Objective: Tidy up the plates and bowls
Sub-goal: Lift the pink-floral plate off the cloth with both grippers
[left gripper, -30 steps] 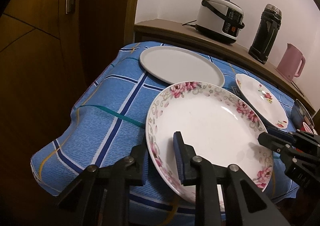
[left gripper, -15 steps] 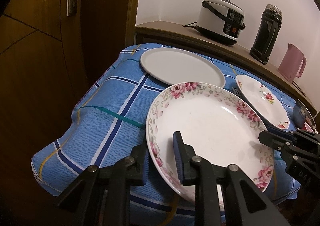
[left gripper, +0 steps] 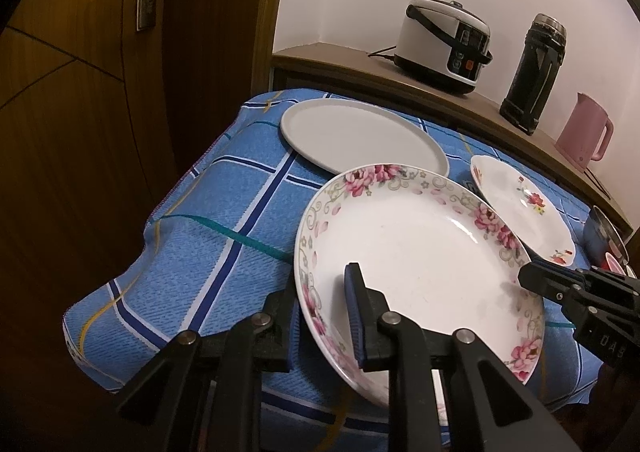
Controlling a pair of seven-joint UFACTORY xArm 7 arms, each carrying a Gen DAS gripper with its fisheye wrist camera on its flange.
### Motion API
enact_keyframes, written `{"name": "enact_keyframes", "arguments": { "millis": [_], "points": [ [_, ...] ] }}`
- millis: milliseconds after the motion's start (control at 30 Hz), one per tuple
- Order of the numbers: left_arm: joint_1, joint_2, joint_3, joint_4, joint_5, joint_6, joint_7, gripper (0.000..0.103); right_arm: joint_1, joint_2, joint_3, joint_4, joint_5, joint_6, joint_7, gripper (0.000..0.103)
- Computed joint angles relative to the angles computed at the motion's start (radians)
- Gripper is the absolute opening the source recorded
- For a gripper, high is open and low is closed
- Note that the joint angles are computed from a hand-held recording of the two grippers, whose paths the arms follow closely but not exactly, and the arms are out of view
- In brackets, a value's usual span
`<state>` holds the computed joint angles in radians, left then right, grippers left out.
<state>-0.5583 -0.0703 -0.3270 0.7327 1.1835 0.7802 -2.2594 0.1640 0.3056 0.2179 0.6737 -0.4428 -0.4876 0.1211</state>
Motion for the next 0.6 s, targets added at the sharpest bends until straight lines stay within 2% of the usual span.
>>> {"name": "enact_keyframes", "arguments": {
  "millis": [600],
  "points": [
    [-0.003, -0.024, -0.014, -0.005, 0.005, 0.033, -0.02, 0.022, 0.034, -0.029, -0.022, -0.03, 0.041, -0.042, -0.037, 0.013]
  ]
}}
